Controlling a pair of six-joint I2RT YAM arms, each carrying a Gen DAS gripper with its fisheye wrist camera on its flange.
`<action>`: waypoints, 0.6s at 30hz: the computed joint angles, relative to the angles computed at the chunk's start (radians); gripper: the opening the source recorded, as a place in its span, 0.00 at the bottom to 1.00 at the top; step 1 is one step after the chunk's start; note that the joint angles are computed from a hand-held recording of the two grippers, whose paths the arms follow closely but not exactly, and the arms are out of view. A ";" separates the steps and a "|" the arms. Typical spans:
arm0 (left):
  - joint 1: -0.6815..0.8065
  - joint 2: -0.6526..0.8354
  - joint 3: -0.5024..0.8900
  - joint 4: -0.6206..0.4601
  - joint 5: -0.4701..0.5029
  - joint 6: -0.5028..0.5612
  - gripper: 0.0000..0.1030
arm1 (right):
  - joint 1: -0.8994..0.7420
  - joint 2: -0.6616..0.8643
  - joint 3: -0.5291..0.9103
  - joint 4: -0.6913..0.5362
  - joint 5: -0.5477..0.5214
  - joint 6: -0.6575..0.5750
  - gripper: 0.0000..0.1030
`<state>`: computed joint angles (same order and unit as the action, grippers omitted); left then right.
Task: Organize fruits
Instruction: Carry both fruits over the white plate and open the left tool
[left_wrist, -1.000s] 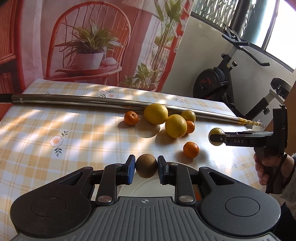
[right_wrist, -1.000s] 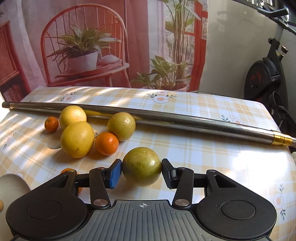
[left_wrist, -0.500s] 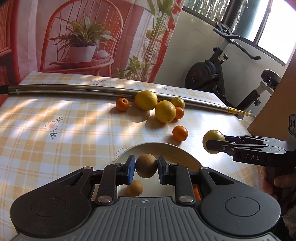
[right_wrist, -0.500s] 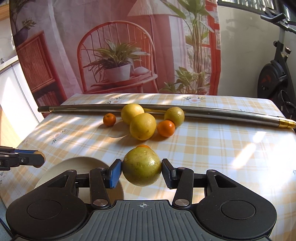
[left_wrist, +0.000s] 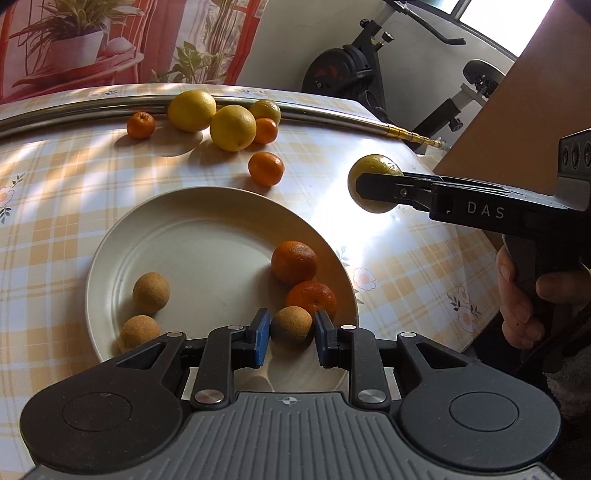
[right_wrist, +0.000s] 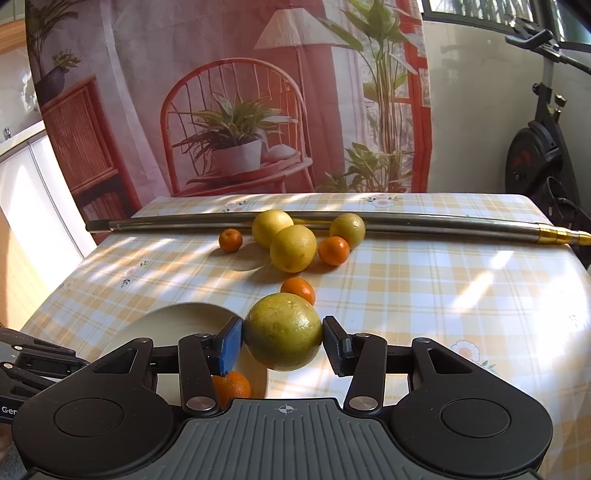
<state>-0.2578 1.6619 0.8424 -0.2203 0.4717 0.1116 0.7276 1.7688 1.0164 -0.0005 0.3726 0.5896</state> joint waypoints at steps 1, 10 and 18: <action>-0.005 0.009 0.008 -0.011 -0.001 0.006 0.26 | 0.000 -0.004 -0.004 -0.001 0.001 0.001 0.42; -0.045 0.051 0.015 -0.032 0.012 0.027 0.26 | 0.011 -0.037 -0.049 0.016 0.014 0.030 0.42; -0.050 0.066 0.012 -0.004 -0.006 0.003 0.26 | 0.025 -0.044 -0.065 0.028 0.015 0.049 0.42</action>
<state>-0.3083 1.7280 0.8542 -0.2247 0.4658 0.1148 0.7526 1.7245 0.9510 0.0278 0.3873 0.6386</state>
